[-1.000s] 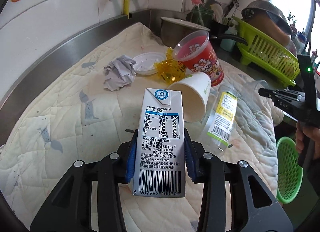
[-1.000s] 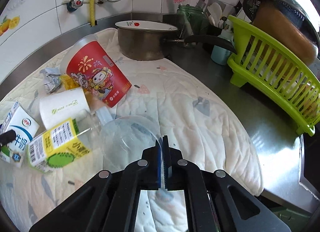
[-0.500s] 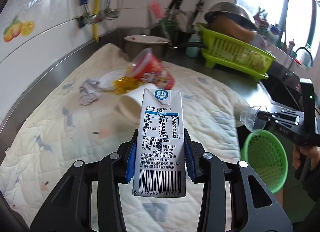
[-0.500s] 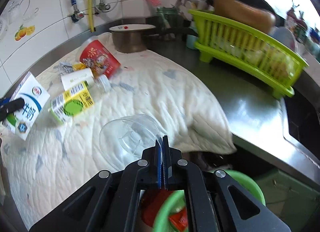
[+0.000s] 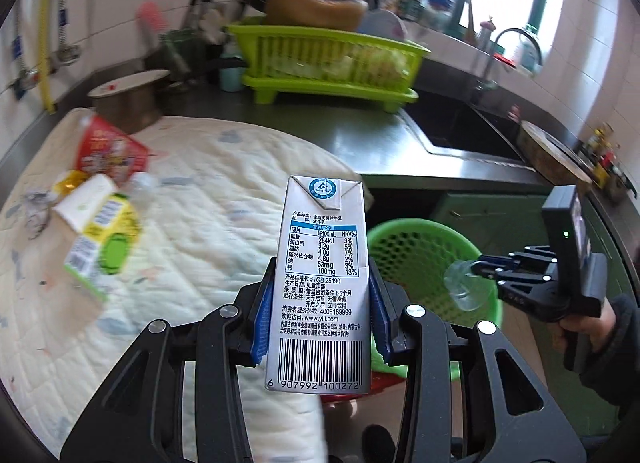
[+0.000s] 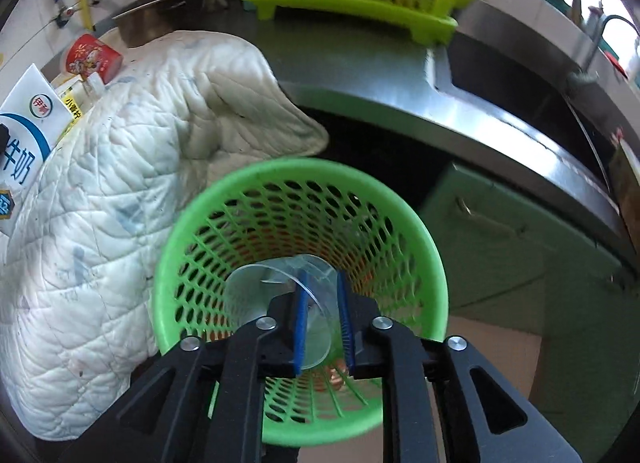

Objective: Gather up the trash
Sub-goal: 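Carry the milk carton and clear cup to the green basket and release them, then move both grippers back to the mat toward the lemon-juice bottle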

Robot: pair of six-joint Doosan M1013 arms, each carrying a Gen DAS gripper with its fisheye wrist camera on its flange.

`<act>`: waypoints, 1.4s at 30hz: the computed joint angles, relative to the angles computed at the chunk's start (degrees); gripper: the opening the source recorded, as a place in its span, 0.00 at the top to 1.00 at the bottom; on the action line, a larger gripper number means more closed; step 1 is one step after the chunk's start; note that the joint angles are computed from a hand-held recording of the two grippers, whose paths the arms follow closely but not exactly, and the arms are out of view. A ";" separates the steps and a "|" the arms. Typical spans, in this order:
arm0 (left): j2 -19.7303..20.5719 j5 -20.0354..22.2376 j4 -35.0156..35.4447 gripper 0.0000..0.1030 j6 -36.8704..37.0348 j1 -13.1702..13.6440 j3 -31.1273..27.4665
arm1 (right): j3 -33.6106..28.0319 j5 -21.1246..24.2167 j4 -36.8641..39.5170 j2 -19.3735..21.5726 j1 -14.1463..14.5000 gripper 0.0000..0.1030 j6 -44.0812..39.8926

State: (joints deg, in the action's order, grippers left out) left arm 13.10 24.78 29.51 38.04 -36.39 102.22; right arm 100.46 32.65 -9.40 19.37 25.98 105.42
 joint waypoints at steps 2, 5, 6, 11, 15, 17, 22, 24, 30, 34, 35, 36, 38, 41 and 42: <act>1.53 0.09 -3.11 0.61 3.08 -0.78 -1.43 | 1.25 -0.51 1.47 -0.71 -0.71 0.75 -0.84; 3.69 0.78 -8.12 0.61 7.84 -1.73 -3.42 | 2.74 -1.63 1.48 -2.04 -1.21 0.64 -0.70; 4.31 0.98 -9.60 0.61 9.22 -2.00 -3.96 | 3.19 -2.06 1.60 -2.51 -1.37 0.62 -0.60; 6.92 2.27 -15.20 0.61 14.39 -3.02 -6.31 | 5.07 -4.26 3.16 -4.82 -2.50 0.49 -1.05; 8.63 3.40 -18.46 0.60 17.28 -3.55 -7.83 | 6.64 -6.22 3.24 -7.04 -2.84 0.41 -1.12; 9.49 4.65 -19.50 0.59 18.11 -3.80 -8.82 | 7.29 -7.08 3.09 -7.97 -3.11 0.37 -1.16; 10.90 5.99 -22.26 0.51 20.01 -4.26 -10.41 | 8.58 -8.75 1.69 -9.94 -3.46 0.31 0.05; 10.94 6.01 -21.72 0.41 19.26 -4.47 -10.51 | 8.89 -9.00 1.52 -10.49 -3.63 0.30 0.29; 10.16 5.79 -19.63 0.39 16.41 -4.59 -9.71 | 8.96 -9.62 1.99 -10.93 -3.65 0.27 0.33; 8.55 5.53 -15.76 0.37 11.52 -4.34 -7.87 | 8.70 -10.32 3.44 -10.77 -3.24 0.23 -0.95; 8.08 5.41 -14.69 0.37 10.07 -4.23 -7.31 | 8.63 -10.46 3.83 -10.73 -3.04 0.23 -1.31; 7.66 5.36 -13.82 0.37 8.87 -4.08 -6.81 | 8.48 -10.63 4.43 -10.61 -2.85 0.23 -2.04; 6.63 5.36 -11.69 0.37 5.69 -3.70 -5.59 | 8.03 -10.72 5.22 -10.29 -2.44 0.21 -3.14; 5.01 5.84 -7.62 0.37 0.32 -3.22 -3.75 | 7.04 -10.82 7.95 -9.55 -1.93 0.20 -6.16; 4.40 5.92 -6.28 0.37 -1.52 -3.01 -3.07 | 6.61 -10.82 9.13 -9.23 -1.69 0.20 -7.48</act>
